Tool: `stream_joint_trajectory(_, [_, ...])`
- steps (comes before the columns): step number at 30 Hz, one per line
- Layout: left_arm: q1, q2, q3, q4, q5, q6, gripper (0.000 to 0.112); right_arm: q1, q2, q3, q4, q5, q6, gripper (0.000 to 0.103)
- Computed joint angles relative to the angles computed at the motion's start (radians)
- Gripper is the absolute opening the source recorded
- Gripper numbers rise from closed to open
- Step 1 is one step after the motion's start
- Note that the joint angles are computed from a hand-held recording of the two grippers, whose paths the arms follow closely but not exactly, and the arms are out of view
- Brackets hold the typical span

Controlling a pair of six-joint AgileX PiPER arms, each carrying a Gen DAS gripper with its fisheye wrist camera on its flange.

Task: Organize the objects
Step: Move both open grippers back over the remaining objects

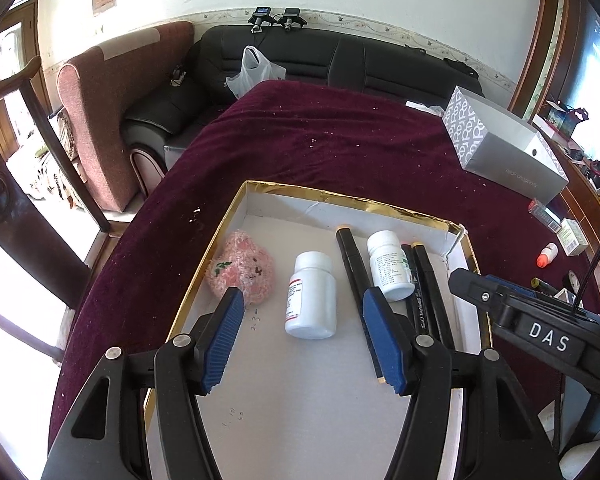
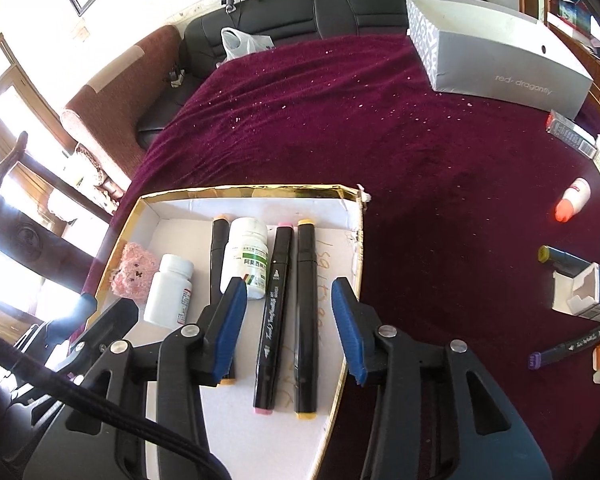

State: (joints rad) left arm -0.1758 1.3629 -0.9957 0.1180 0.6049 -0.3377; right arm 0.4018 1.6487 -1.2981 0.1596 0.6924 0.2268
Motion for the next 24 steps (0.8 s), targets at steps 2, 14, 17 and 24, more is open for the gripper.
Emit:
stream_joint_trajectory(2, [-0.014, -0.015, 0.007, 0.008, 0.006, -0.016, 0.056, -0.015, -0.026, 0.034, 0.026, -0.013, -0.025, 0.044])
stream_joint_trajectory(14, [-0.216, -0.154, 0.035, 0.175, 0.108, -0.221, 0.061, -0.153, -0.194, 0.223, 0.168, -0.038, -0.204, 0.048])
stream_joint_trajectory(17, [-0.284, -0.182, 0.033, 0.228, 0.137, -0.293, 0.062, -0.207, -0.238, 0.267, 0.192, -0.032, -0.257, 0.048])
stream_joint_trajectory(24, [-0.446, -0.187, 0.022, 0.297, 0.190, -0.418, 0.063, -0.433, -0.329, 0.340, 0.333, 0.028, -0.483, 0.054])
